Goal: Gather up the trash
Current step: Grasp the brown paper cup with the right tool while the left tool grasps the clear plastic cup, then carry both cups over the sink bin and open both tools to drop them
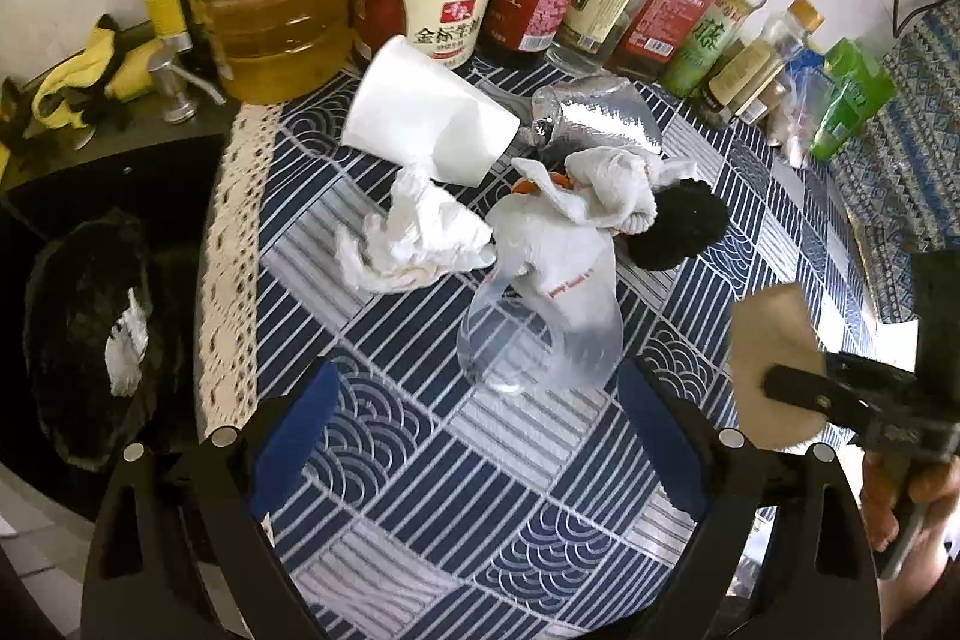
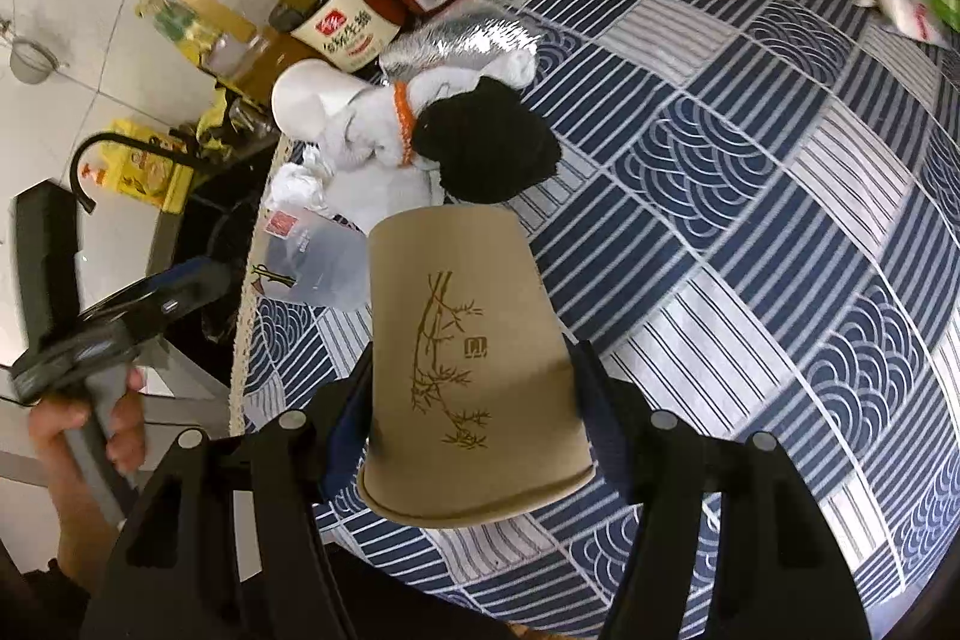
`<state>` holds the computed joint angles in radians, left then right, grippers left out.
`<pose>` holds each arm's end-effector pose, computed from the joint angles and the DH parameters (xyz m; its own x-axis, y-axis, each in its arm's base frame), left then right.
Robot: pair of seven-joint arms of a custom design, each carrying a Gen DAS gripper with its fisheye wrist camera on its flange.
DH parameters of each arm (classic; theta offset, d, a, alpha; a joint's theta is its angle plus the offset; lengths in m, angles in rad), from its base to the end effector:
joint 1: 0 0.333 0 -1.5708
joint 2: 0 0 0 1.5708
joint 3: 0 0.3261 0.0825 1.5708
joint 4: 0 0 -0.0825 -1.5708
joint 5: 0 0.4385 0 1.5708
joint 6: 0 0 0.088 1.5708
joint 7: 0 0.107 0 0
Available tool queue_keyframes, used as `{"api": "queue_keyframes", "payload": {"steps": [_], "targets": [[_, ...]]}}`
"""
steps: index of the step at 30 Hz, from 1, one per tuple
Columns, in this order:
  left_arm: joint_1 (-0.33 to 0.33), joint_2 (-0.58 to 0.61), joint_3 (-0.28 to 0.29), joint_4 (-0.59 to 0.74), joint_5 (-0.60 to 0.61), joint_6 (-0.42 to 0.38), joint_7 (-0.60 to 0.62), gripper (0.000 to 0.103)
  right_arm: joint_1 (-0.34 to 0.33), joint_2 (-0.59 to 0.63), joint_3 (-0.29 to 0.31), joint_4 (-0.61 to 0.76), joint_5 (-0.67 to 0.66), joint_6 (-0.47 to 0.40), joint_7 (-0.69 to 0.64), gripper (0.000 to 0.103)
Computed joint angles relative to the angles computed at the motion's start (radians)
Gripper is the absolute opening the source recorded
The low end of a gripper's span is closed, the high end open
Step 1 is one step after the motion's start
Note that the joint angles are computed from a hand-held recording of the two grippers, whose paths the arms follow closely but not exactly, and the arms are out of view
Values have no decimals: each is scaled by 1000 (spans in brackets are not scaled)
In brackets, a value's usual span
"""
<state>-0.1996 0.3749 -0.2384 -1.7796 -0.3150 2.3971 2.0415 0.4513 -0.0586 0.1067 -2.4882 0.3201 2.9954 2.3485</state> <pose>0.6555 -0.2946 0.3581 -0.6390 -0.7388 0.2142 -0.7590 0.5602 -0.3319 0.4710 0.2674 0.3397 -0.3800 -0.7805 -0.4965 -0.8148 0.5365 -0.2197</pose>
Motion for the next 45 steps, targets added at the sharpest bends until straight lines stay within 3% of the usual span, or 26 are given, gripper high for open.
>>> {"api": "queue_keyframes", "payload": {"steps": [4,13,15,17,19,22,33,45], "targets": [[-40,63,26,60,98,2,-44,82,-12,-46,18,-54,-84,38,125,63],[-32,204,24,219,115,-159,-101,37,0,-109,4,-134,-187,69,304,63],[-30,211,22,224,115,-164,-96,28,12,-110,-7,-139,-192,73,316,63],[-26,211,18,221,109,-165,-86,13,22,-108,-14,-139,-195,77,324,63],[-20,205,12,210,97,-155,-75,7,34,-102,-25,-136,-191,81,319,63],[-13,192,7,191,80,-135,-59,2,49,-89,-37,-123,-181,84,304,63],[22,109,-13,97,-12,-94,25,2,58,-29,-28,-49,-134,66,229,63],[104,12,8,2,-135,-78,107,2,2,149,63,180,-33,-7,45,63]]}}
